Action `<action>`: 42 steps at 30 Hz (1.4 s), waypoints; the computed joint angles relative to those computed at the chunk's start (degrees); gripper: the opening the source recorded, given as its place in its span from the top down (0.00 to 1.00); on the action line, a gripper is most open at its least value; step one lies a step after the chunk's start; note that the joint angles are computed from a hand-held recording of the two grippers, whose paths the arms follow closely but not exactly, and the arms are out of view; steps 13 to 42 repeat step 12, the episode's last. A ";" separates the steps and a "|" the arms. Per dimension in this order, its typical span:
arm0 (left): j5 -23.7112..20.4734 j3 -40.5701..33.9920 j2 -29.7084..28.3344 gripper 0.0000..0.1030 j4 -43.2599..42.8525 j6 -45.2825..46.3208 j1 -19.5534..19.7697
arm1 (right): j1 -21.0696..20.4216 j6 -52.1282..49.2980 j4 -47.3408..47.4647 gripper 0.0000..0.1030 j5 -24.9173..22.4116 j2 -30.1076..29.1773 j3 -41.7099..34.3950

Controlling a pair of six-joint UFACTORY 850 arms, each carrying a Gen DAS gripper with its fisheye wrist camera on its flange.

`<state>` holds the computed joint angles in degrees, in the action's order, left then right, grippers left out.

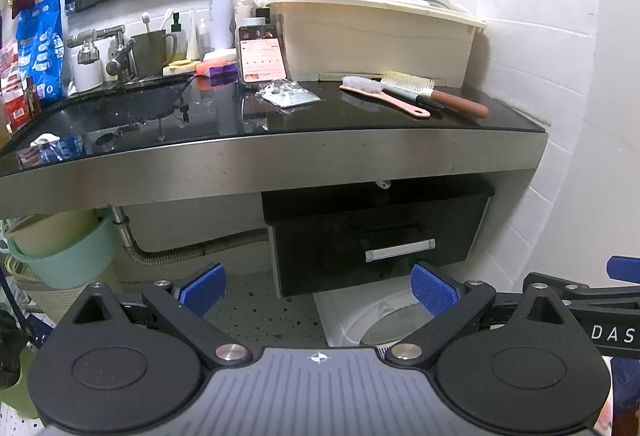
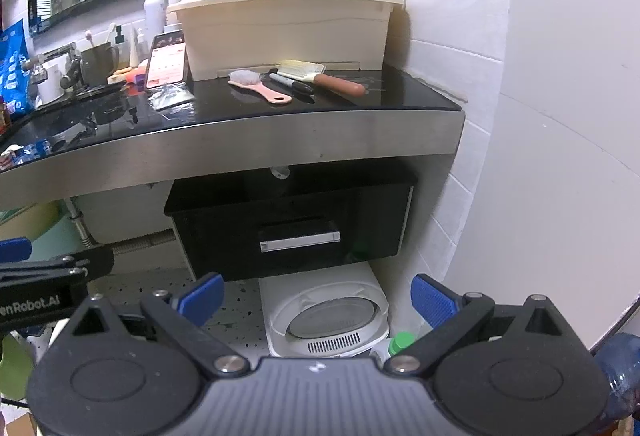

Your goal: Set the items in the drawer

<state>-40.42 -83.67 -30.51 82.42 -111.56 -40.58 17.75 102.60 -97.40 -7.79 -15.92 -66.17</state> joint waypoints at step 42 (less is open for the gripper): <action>-0.92 0.16 0.44 0.04 0.90 -0.13 -0.47 | 0.09 3.85 -3.78 0.03 0.63 0.71 0.62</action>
